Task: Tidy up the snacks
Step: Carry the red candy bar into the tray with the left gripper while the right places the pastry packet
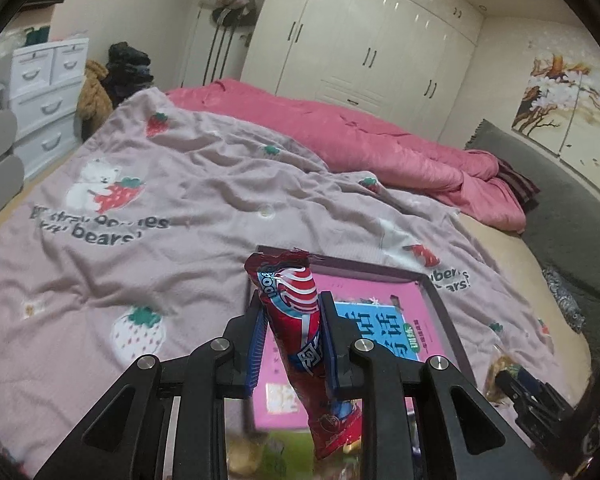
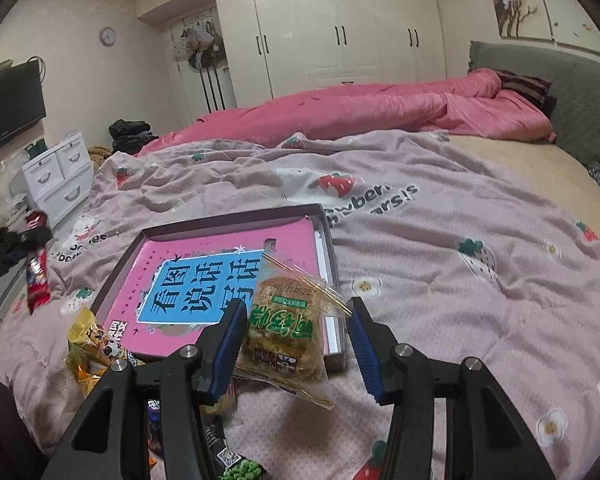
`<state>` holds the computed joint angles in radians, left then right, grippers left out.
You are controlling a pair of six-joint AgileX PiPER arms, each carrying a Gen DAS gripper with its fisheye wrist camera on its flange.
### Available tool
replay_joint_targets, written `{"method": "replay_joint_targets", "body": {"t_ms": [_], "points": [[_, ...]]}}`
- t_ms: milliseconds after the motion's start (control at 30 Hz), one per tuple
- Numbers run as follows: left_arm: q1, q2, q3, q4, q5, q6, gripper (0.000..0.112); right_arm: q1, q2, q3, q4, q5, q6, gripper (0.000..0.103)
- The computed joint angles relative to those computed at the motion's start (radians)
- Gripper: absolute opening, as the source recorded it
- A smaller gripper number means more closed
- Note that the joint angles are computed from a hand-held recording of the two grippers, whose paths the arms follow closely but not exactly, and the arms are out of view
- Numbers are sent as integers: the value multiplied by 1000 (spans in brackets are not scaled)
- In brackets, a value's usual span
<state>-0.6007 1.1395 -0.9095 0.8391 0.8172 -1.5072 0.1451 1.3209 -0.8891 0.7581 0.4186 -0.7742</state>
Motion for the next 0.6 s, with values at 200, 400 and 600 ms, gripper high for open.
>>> {"method": "replay_joint_targets", "body": {"t_ms": [200, 400, 600], "points": [[90, 95, -5, -14, -126, 19, 26, 20, 19, -7, 1, -27, -21, 52], [129, 184, -16, -24, -188, 44, 26, 43, 53, -23, -14, -51, -33, 52], [158, 238, -16, -71, -225, 98, 26, 58, 110, -55, -34, -64, -27, 52]]}}
